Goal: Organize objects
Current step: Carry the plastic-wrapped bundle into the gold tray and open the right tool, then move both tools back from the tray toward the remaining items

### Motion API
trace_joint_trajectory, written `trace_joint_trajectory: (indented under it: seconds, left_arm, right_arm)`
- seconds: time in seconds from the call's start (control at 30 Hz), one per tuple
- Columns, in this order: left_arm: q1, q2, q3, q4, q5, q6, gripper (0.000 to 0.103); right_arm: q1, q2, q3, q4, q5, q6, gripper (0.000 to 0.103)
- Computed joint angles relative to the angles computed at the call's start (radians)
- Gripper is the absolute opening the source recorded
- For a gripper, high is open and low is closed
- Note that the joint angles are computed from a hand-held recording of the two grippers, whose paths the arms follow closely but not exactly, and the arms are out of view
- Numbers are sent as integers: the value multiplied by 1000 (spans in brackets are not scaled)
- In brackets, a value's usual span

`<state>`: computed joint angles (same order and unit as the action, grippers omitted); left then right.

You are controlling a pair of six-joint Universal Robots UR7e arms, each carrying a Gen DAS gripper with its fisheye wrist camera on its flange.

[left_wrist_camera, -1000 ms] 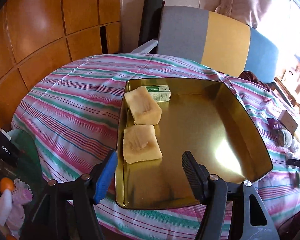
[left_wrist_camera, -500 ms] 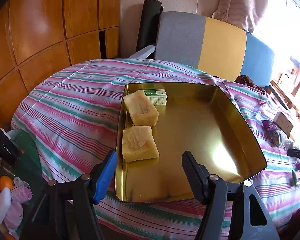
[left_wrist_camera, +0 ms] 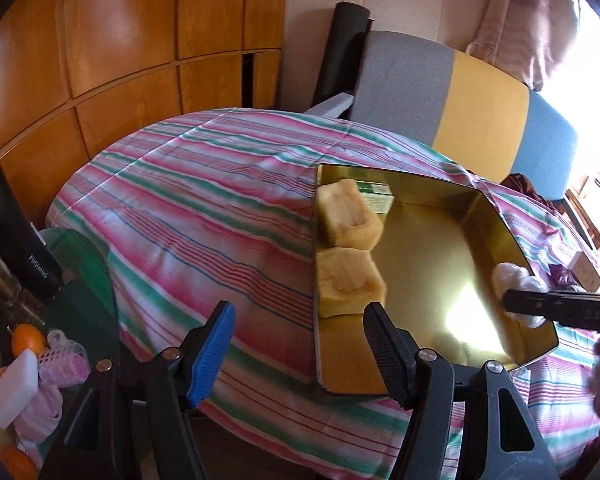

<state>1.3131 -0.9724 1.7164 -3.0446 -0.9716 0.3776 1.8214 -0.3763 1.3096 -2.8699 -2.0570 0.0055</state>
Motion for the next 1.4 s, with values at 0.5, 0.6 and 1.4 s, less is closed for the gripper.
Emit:
trace_joint_trajectory:
  seconds: [0.5,0.6,1.4]
  left_arm:
    - [29,-6,-14,-12,14,-29,68]
    - [21,-5,-7,-13,10,-20,68]
    - [-110,21,71,42,-74,116,69]
  right_arm:
    - [0,106,-126,101,174,33,59]
    - [10,72,-58,25,118,31,59]
    - [-76,-363,576,-598,-297,70,73]
